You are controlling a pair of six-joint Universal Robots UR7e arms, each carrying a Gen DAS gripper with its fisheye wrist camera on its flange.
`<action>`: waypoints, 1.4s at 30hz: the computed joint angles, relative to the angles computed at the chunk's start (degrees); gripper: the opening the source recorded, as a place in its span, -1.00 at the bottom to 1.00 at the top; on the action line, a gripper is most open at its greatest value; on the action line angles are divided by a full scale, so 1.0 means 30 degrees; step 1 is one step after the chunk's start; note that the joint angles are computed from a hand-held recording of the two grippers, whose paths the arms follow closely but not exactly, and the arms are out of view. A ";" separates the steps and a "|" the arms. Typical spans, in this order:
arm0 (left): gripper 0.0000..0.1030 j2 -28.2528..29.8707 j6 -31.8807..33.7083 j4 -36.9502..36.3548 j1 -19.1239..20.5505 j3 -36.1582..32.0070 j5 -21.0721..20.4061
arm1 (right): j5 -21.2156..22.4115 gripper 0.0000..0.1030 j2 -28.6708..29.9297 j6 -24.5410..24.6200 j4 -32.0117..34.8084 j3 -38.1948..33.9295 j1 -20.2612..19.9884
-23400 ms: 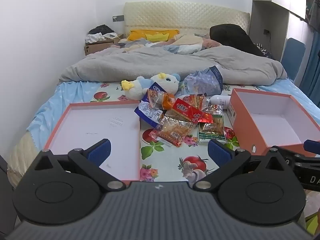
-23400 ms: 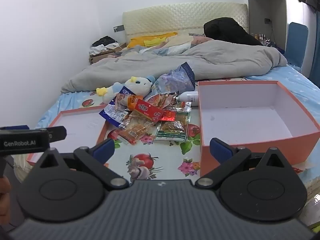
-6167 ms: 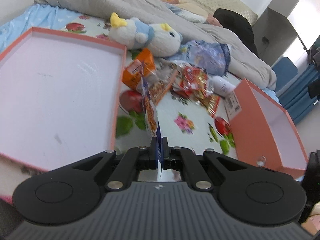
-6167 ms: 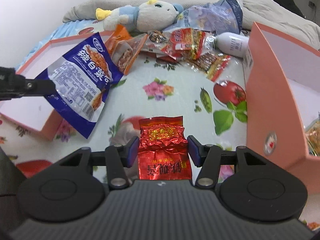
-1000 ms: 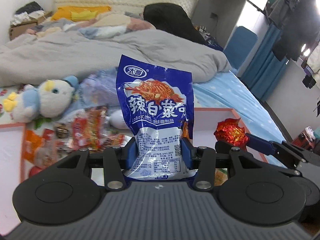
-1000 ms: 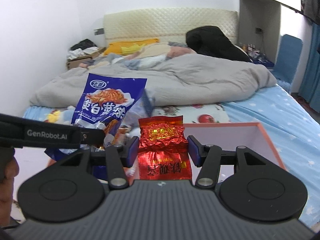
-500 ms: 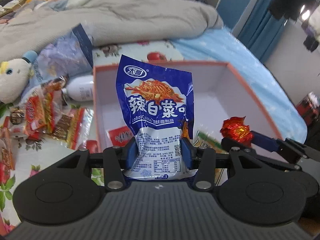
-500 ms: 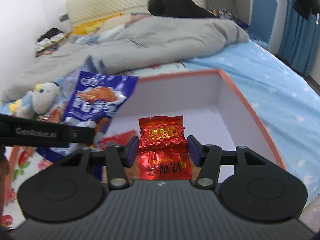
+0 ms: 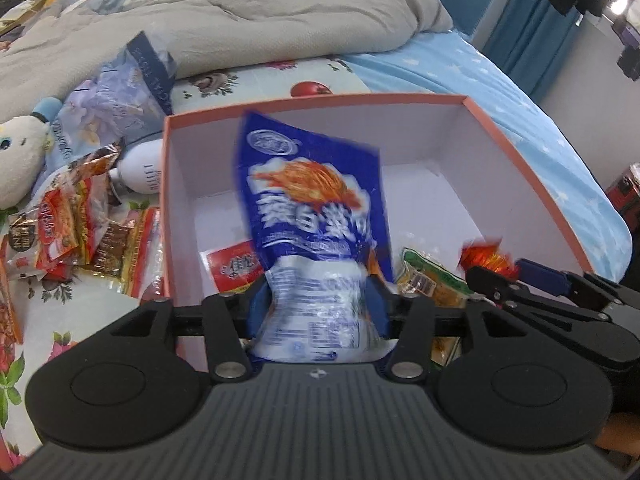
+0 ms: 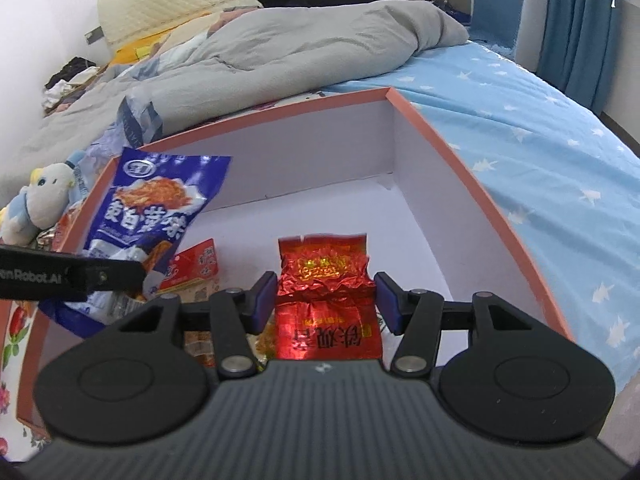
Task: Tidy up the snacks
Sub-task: 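Open both tools to drop the packets into the deep pink box, then withdraw both tools from the box back toward the snack pile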
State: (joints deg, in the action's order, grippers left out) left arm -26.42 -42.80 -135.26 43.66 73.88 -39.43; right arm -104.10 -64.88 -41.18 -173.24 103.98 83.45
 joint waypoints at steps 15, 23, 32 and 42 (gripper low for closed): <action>0.36 -0.2256 0.1347 -0.2598 -0.1789 0.2977 0.1653 | 0.1091 0.25 -0.2060 0.0507 -0.1266 0.1749 0.0881; 0.36 -0.4124 0.0071 -0.3016 -0.2877 0.5760 0.3001 | 0.2107 0.25 -0.3234 0.0586 -0.1852 0.3276 0.1286; 0.36 -0.6087 -0.1309 -0.3225 -0.3937 0.8511 0.4199 | 0.3183 0.25 -0.4078 0.0385 -0.2240 0.4723 0.1977; 0.36 -0.8475 -0.4850 -0.0449 -0.4990 1.1294 0.5370 | 0.4173 0.26 -0.4509 0.0417 -0.2422 0.6346 0.2412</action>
State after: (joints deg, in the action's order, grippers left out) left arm -51.85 -57.36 -136.60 28.69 107.76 -23.32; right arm -91.59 -78.41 -39.93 -180.51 123.02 90.69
